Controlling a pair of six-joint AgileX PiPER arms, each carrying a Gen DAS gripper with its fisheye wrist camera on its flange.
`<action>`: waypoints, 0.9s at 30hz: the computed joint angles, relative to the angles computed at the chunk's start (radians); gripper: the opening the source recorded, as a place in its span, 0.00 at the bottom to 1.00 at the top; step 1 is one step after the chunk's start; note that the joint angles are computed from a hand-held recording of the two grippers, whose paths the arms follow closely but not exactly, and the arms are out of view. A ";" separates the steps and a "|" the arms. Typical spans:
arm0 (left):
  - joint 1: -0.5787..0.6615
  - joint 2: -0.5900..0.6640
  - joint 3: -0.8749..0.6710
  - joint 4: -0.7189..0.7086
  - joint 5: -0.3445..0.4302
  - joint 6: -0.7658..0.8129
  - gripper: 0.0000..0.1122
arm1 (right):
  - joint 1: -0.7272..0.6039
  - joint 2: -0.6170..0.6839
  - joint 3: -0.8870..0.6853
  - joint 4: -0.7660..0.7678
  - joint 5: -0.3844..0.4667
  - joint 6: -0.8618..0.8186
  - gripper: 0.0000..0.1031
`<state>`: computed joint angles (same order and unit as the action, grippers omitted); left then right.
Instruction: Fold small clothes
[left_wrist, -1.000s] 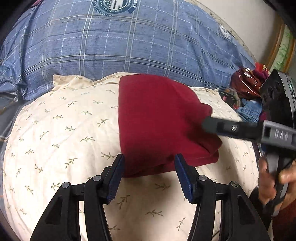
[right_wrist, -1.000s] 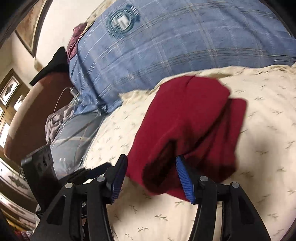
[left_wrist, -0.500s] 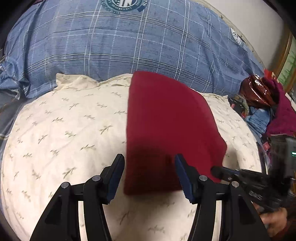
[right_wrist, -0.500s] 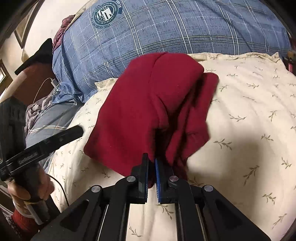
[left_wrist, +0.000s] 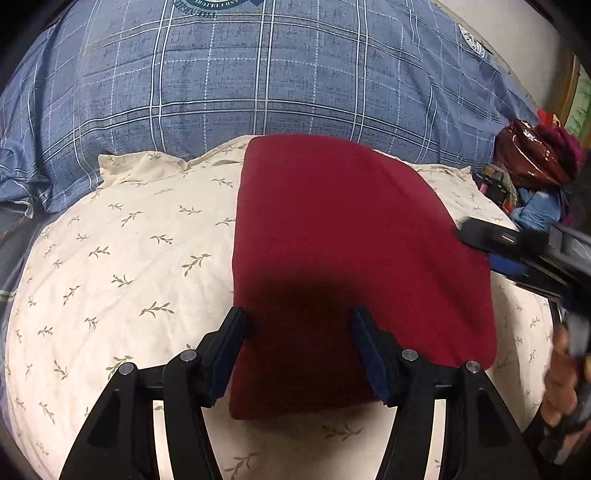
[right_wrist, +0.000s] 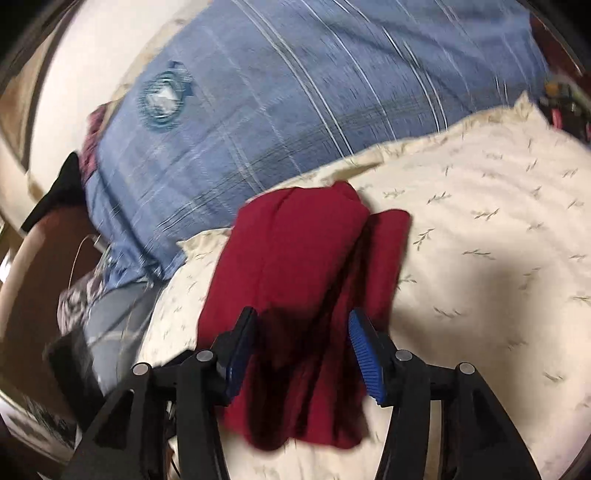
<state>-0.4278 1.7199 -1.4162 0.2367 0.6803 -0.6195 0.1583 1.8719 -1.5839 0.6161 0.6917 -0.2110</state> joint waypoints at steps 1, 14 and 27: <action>0.001 0.000 0.002 0.003 -0.003 -0.001 0.54 | 0.002 0.016 -0.016 0.008 0.005 -0.008 0.52; 0.104 -0.027 0.025 -0.217 -0.063 0.184 0.55 | 0.035 0.015 0.011 -0.212 -0.083 -0.026 0.09; 0.330 0.131 -0.029 -0.866 -0.081 0.700 0.72 | -0.129 0.125 -0.006 0.336 -0.016 -0.289 0.84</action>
<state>-0.0982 1.8507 -1.4451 -0.6289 0.5994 0.0809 0.0293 1.9971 -1.5895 0.9520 0.6755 -0.5003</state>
